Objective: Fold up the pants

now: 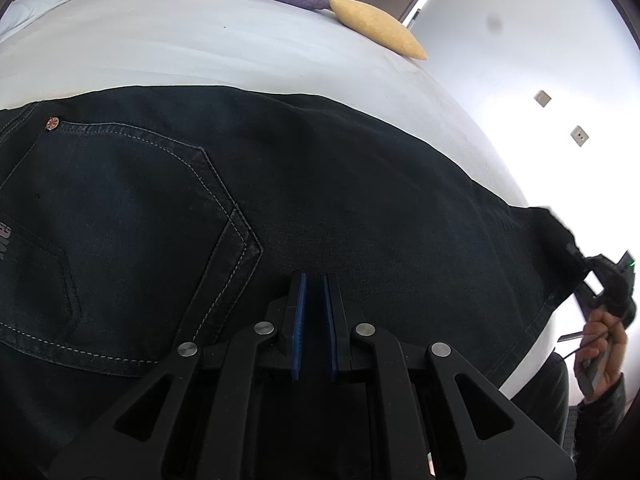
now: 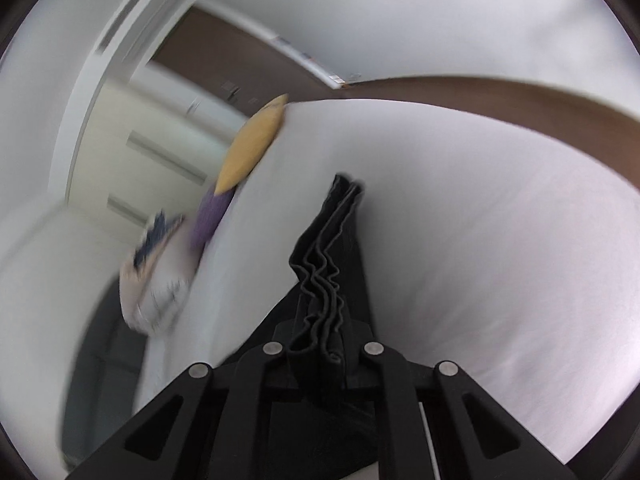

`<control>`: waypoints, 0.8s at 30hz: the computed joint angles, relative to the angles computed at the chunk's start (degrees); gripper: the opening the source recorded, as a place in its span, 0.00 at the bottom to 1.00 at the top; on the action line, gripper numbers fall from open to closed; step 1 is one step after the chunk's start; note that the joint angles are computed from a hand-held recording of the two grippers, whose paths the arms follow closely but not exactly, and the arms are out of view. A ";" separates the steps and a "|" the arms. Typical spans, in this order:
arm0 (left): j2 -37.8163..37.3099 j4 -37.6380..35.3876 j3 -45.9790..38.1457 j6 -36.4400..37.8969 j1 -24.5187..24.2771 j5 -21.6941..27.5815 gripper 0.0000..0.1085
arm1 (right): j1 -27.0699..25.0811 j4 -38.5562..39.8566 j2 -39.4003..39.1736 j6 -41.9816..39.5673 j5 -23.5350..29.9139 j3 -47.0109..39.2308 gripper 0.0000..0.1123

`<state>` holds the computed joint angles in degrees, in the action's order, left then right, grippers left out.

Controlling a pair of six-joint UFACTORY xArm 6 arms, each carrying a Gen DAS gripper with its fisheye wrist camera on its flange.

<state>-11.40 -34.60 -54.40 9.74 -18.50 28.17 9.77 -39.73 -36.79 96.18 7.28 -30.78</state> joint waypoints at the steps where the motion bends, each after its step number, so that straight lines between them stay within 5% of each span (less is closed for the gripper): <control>1: -0.11 0.94 -0.05 -0.87 -0.11 -0.06 0.08 | 3.33 -1.42 2.10 -2.50 2.95 -3.44 0.10; 6: -0.46 -1.02 -1.22 -1.99 -0.37 1.42 0.08 | 20.91 -9.69 16.13 -15.12 19.71 -19.97 0.10; 11: 1.01 -7.70 -4.67 0.02 -1.84 3.89 0.09 | 29.79 -11.56 29.28 -24.86 35.32 -28.86 0.10; 13: 2.58 -11.25 -6.74 0.79 -2.38 5.28 0.16 | 31.11 -14.84 29.51 -23.17 37.19 -28.93 0.10; 14: 3.87 -13.97 -8.27 1.64 -2.69 6.21 0.28 | 31.65 -15.68 29.59 -23.14 38.19 -29.22 0.10; 15: 5.06 -16.29 -9.72 2.45 -2.93 7.02 0.57 | 32.49 -17.33 29.62 -22.74 39.57 -29.57 0.10; 17: 7.51 -21.26 -12.87 3.93 -3.94 7.29 0.83 | 33.89 -19.41 29.94 -22.90 41.88 -30.43 0.10; 20: 12.49 -26.02 -19.49 5.33 -4.14 12.65 0.83 | 35.36 -21.20 30.47 -23.10 44.27 -31.23 0.10; 24: 18.87 -20.02 -27.78 -0.46 -5.02 17.70 0.83 | 37.54 -23.50 30.97 -23.10 47.38 -32.44 0.10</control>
<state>7.47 -54.62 -82.18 9.27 -23.51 45.86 47.30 -63.23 -5.82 73.08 54.66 -63.23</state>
